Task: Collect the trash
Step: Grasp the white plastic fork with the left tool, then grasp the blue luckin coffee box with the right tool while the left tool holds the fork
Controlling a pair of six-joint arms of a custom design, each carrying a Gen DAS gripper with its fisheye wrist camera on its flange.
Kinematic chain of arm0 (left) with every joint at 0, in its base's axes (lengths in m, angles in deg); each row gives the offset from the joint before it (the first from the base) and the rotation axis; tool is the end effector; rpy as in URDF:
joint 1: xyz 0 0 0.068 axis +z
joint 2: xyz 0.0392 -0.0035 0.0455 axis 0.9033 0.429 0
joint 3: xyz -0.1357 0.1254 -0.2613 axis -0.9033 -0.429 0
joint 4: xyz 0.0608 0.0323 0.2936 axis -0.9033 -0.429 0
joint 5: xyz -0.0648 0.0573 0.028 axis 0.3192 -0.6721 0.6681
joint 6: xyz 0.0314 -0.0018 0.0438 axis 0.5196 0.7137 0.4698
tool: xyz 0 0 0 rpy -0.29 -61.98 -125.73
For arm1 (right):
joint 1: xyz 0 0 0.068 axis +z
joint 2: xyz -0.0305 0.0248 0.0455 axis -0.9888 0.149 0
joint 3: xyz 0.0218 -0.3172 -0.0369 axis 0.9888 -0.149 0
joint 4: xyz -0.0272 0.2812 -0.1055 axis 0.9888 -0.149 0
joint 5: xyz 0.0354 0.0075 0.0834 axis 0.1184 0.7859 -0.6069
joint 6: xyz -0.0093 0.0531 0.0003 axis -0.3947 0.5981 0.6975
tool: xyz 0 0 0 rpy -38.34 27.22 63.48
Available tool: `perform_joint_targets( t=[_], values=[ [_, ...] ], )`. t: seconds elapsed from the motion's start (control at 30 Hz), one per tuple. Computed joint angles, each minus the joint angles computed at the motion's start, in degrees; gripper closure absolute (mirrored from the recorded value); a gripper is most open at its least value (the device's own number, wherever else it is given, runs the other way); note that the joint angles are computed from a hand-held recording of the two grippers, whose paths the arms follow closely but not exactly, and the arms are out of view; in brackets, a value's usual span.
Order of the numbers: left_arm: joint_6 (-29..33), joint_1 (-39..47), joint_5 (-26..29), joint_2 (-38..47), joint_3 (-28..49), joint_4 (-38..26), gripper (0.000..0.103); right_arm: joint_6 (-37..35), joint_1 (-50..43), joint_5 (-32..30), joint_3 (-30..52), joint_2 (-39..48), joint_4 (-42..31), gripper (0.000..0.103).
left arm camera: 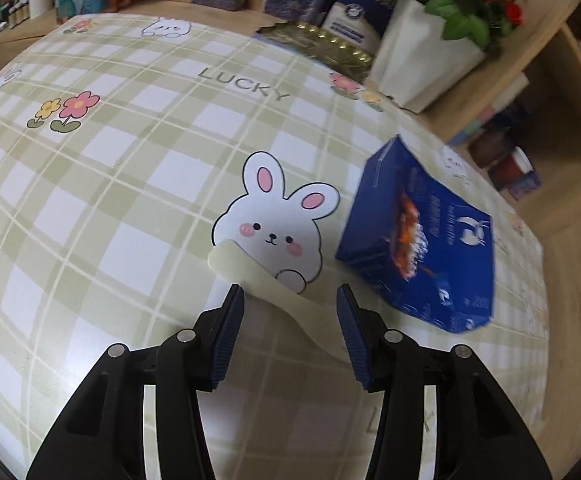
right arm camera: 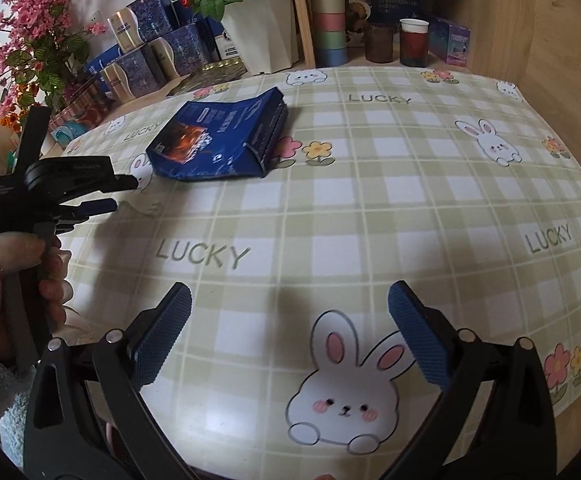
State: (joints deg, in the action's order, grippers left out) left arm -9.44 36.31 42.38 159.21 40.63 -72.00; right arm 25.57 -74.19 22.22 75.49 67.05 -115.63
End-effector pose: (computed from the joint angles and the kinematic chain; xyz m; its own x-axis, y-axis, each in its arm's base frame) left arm 0.3579 -0.1867 0.1876 -0.7902 -0.4365 -0.4301 -0.3197 0.8925 -0.3183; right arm 0.2128 0.0310 0.2317 -0.8258 0.0236 -0.5635 -0.0845 0.9827 0.1649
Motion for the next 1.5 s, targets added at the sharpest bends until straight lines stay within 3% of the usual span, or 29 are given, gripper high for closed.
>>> perform_joint_targets(
  t=[0.33,0.4,0.5,0.57,0.73,0.87,1.23,1.33,1.37,1.5],
  values=[
    [4.64,-2.41,-7.1,4.21,5.29,-4.5,0.057,-0.87,-2.18,-2.83,4.04,7.37,5.39,0.006],
    [7.08,-2.53,-7.12,4.18,4.72,-3.28,0.074,0.52,-2.01,-3.38,4.75,8.36,6.75,0.006],
    [9.14,-0.87,-2.59,1.86,0.76,1.59,0.086,2.45,-1.81,-4.67,5.59,10.04,8.28,0.006],
    [10.68,0.15,0.36,0.48,-0.99,3.23,0.091,3.79,-0.49,-1.91,6.36,11.46,8.86,0.006],
    [13.09,1.51,2.99,-5.45,-7.47,6.83,0.092,4.79,1.05,-1.51,8.2,15.36,11.07,0.006],
    [12.92,3.65,4.77,-10.81,-11.82,7.75,0.092,6.48,2.62,-1.25,11.08,20.45,13.17,0.026],
    [10.69,5.19,6.59,-22.21,-18.07,7.49,0.092,14.9,6.52,2.21,20.11,34.75,17.86,0.052],
    [10.02,4.72,6.41,-24.22,-19.36,7.29,0.092,17.08,6.84,3.66,20.01,35.45,19.26,0.054],
    [9.88,4.57,6.51,-24.8,-19.78,7.16,0.092,17.14,7.0,3.99,20.01,35.41,19.16,0.07],
    [9.09,4.24,6.63,-27.09,-21.54,6.84,0.092,15.54,6.77,1.0,17.97,33.09,20.44,0.076]
  ],
)
